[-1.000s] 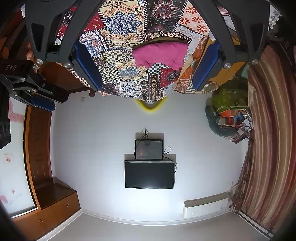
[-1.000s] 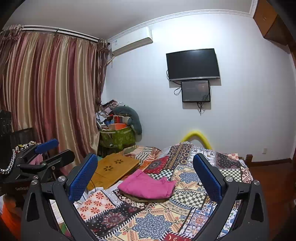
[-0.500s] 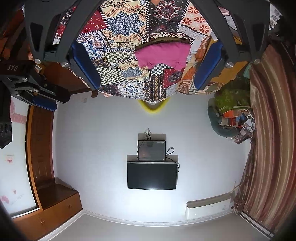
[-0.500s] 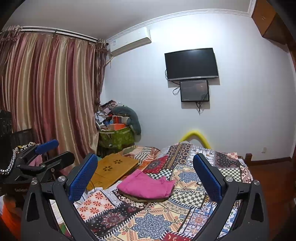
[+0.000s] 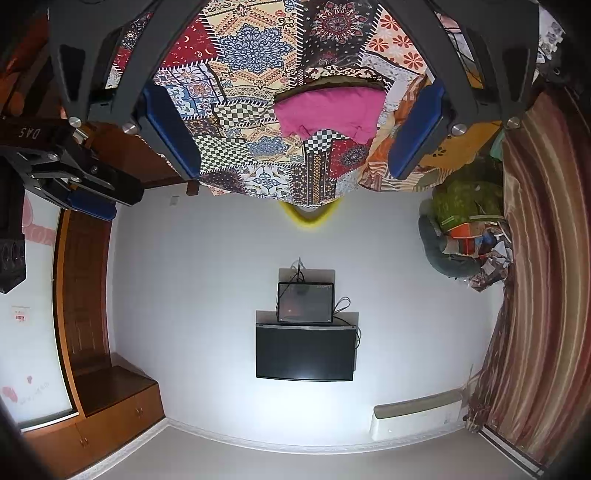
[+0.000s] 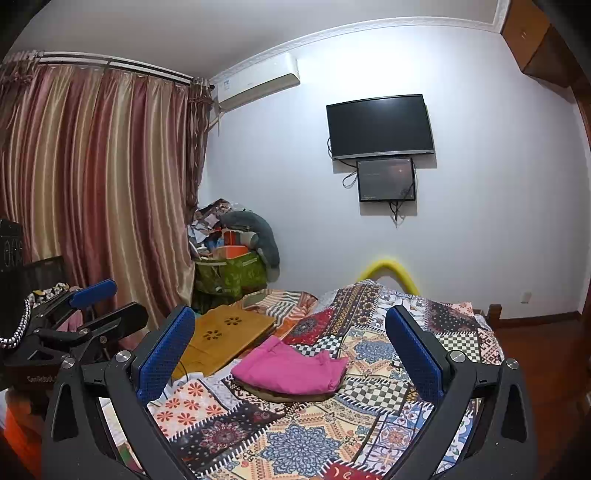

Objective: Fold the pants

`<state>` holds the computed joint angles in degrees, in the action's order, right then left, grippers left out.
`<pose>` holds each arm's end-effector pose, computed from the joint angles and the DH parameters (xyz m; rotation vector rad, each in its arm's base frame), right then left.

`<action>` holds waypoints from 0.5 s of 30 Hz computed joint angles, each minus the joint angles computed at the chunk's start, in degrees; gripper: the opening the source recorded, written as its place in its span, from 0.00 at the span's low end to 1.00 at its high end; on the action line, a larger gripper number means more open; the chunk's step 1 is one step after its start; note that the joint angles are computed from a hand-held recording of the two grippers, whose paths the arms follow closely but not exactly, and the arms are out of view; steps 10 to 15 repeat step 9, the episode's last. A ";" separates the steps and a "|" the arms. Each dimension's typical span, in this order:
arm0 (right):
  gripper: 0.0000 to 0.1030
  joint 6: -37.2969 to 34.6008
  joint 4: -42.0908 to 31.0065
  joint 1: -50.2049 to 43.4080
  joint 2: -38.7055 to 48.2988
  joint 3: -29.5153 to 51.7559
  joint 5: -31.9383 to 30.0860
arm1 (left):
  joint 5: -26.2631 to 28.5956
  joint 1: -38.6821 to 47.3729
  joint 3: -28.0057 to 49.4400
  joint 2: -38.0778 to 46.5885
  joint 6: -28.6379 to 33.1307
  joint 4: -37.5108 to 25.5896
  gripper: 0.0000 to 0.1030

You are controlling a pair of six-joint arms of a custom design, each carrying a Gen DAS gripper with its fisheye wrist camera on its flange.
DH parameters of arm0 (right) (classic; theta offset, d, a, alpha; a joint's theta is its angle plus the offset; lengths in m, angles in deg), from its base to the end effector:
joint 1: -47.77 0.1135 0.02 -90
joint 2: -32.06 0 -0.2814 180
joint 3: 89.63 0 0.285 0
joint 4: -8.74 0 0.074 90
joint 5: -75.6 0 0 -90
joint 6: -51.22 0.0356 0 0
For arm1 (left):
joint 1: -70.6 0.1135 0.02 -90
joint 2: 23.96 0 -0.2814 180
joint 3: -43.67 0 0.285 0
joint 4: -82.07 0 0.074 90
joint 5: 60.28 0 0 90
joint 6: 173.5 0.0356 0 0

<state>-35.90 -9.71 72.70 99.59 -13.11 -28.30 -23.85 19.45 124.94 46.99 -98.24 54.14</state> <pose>0.2694 0.1346 0.4002 -0.5136 1.6883 0.5651 0.2100 -0.2151 0.4018 -0.0632 1.7505 0.0422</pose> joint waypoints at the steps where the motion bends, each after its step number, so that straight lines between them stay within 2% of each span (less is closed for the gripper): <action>1: 1.00 -0.04 -0.03 -0.06 -0.06 -0.09 -0.02 | -0.01 0.01 0.01 0.03 0.02 0.04 1.00; 15: 1.00 0.15 -0.02 -0.15 0.17 -0.21 -0.21 | 0.27 0.14 0.23 0.28 -0.17 -0.32 1.00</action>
